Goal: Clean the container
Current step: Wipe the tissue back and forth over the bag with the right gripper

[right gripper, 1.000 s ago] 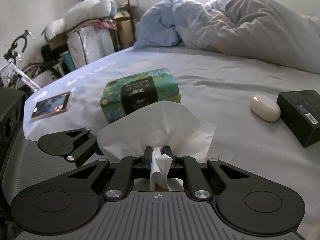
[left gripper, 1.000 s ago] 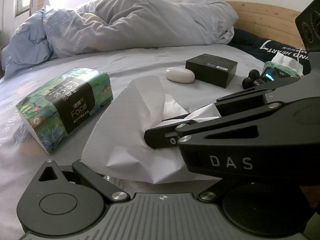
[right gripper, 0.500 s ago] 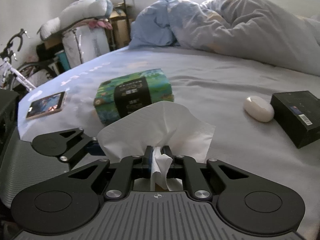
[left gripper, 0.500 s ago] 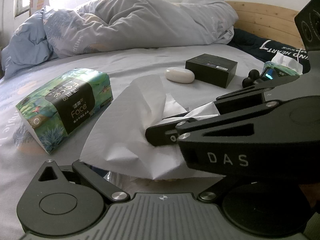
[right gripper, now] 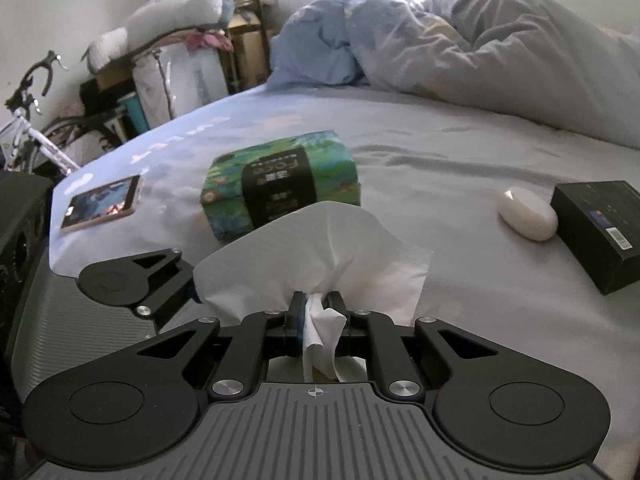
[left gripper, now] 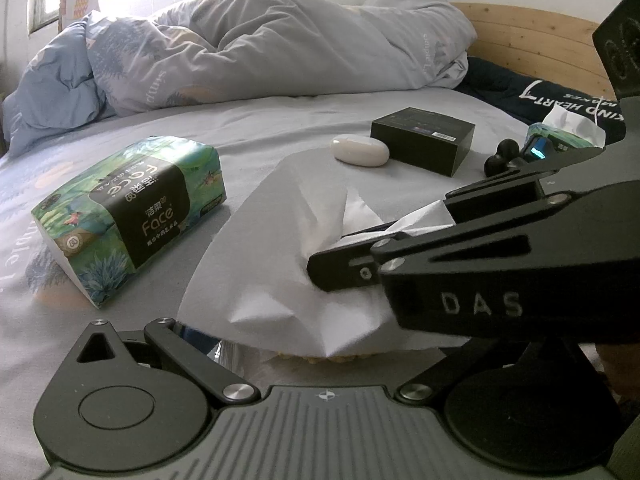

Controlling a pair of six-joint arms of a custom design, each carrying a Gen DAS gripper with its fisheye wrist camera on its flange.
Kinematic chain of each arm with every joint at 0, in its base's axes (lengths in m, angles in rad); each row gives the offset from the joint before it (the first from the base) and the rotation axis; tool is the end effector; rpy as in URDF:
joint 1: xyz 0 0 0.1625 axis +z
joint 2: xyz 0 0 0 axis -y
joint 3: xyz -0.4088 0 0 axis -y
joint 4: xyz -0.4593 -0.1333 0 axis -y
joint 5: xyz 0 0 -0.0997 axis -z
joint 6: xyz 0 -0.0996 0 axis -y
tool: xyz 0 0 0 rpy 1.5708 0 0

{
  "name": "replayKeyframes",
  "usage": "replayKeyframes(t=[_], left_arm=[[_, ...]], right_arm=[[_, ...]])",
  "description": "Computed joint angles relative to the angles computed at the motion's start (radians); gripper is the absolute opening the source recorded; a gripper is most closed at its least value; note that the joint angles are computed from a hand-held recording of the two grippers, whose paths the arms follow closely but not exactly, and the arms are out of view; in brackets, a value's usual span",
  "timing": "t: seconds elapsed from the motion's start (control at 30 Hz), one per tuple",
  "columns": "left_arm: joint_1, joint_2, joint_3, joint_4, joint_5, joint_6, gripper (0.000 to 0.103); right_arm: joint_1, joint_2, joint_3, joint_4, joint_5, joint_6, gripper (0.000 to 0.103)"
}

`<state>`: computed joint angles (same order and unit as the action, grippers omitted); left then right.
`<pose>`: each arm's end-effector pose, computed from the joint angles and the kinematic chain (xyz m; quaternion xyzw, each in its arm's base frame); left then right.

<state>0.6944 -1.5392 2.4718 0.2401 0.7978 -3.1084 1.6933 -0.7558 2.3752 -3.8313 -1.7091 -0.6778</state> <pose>-0.0410 -0.2981 0.0978 0.3319 0.8484 -0.3183 0.2622 0.1693 -0.3964 -0.0353 0.3488 -0.8805 0.2843 0.1492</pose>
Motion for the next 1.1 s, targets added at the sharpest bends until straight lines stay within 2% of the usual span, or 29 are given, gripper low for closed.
replayKeyframes(t=[0.17, 1.1], left_arm=[[0.001, 0.0, 0.0, 0.0, 0.0, 0.0, 0.103], [0.003, -0.001, -0.001, -0.001, 0.004, 0.002, 0.103]], right_arm=[[-0.005, 0.012, -0.001, -0.022, 0.015, -0.002, 0.013], [0.003, 0.037, -0.019, -0.055, -0.008, 0.01, 0.013]])
